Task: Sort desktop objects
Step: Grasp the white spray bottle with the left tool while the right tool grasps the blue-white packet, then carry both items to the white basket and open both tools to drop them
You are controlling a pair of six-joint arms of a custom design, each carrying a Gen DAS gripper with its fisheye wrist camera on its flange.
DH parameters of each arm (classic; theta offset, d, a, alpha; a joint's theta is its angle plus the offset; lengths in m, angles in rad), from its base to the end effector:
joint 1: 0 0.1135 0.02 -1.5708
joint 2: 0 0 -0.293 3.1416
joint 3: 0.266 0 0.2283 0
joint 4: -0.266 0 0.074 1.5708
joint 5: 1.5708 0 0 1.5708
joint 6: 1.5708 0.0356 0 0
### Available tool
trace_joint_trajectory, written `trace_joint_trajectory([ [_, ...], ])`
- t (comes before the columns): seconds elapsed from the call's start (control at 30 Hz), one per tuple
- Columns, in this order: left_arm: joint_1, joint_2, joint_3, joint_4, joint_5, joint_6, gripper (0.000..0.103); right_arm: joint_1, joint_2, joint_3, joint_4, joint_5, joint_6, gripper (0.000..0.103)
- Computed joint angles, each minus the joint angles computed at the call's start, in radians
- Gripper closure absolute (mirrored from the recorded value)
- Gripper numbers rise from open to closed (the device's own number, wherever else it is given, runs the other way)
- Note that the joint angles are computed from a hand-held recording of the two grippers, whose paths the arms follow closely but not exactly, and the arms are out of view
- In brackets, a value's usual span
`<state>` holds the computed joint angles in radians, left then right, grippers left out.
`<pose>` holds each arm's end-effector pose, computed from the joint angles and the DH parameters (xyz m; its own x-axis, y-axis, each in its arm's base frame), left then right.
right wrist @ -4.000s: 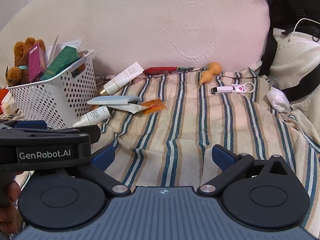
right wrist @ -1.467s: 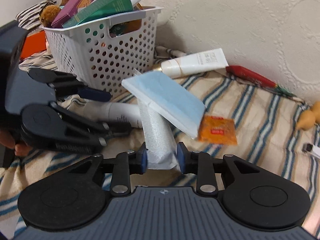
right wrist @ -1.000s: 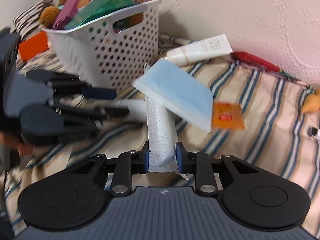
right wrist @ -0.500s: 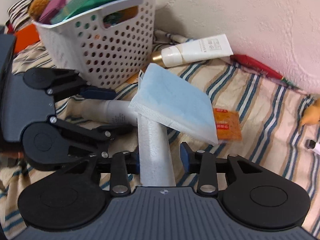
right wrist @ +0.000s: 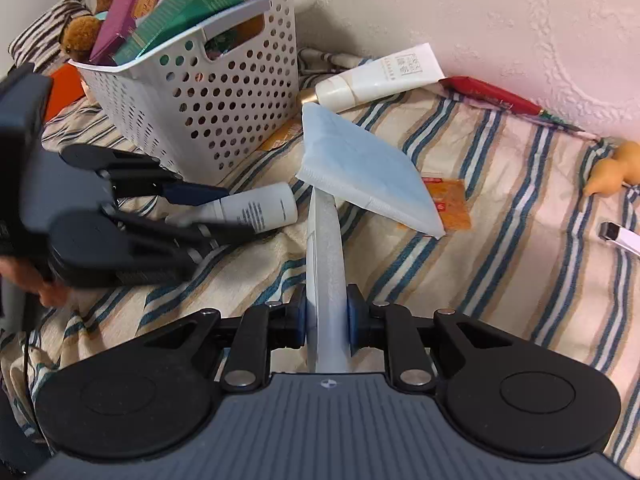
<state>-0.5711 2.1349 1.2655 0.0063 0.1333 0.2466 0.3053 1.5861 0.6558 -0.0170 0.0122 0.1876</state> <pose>0.3640 -0.2395 0.1485 -0.4714 0.5905 -0.6551 0.7461 0.6630 0.0608 0.2560 0.0802 0.1767 -0.8155 -0.0615 -0.5755 -0.1442 0.9846 0.0992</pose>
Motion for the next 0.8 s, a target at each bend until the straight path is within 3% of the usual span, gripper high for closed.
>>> trace_joint_trajectory([
  [0.13, 0.016, 0.039, 0.036, 0.005, 0.034, -0.064, 0.051, 0.006, 0.042, 0.032, -0.004, 0.035, -0.016, 0.079],
  [0.17, 0.020, 0.044, 0.042, 0.002, 0.044, -0.068, 0.054, 0.002, 0.047, 0.037, -0.004, 0.033, -0.020, 0.079],
  [0.2, 0.022, 0.044, 0.044, 0.001, 0.041, -0.069, 0.066, -0.003, 0.054, 0.041, -0.006, 0.030, -0.028, 0.079],
  [0.27, 0.025, 0.038, 0.047, -0.013, 0.054, -0.051, 0.070, -0.004, 0.061, 0.045, -0.014, 0.033, -0.034, 0.079],
  [0.37, 0.018, 0.028, 0.032, 0.000, 0.040, -0.032, 0.068, -0.006, 0.030, 0.027, -0.020, 0.039, -0.038, 0.075],
  [0.4, 0.016, 0.032, 0.036, 0.000, 0.039, -0.035, 0.057, -0.002, 0.022, 0.026, -0.025, 0.047, -0.040, 0.073],
  [0.47, 0.012, 0.043, 0.058, -0.015, 0.034, -0.058, 0.055, -0.001, 0.012, 0.033, -0.053, 0.057, -0.047, 0.072],
  [0.5, 0.010, 0.047, 0.065, -0.020, 0.034, -0.060, 0.067, 0.003, 0.007, 0.036, -0.068, 0.066, -0.050, 0.072],
  [0.53, 0.006, 0.047, 0.064, -0.016, 0.021, -0.056, 0.069, 0.007, 0.003, 0.038, -0.077, 0.070, -0.055, 0.073],
  [0.63, 0.006, 0.029, 0.041, -0.007, 0.020, -0.049, 0.070, 0.019, -0.010, 0.030, -0.079, 0.070, -0.045, 0.081],
  [0.8, 0.033, -0.082, -0.074, 0.040, 0.092, -0.077, 0.070, 0.071, -0.118, -0.013, -0.077, 0.108, 0.022, 0.083],
])
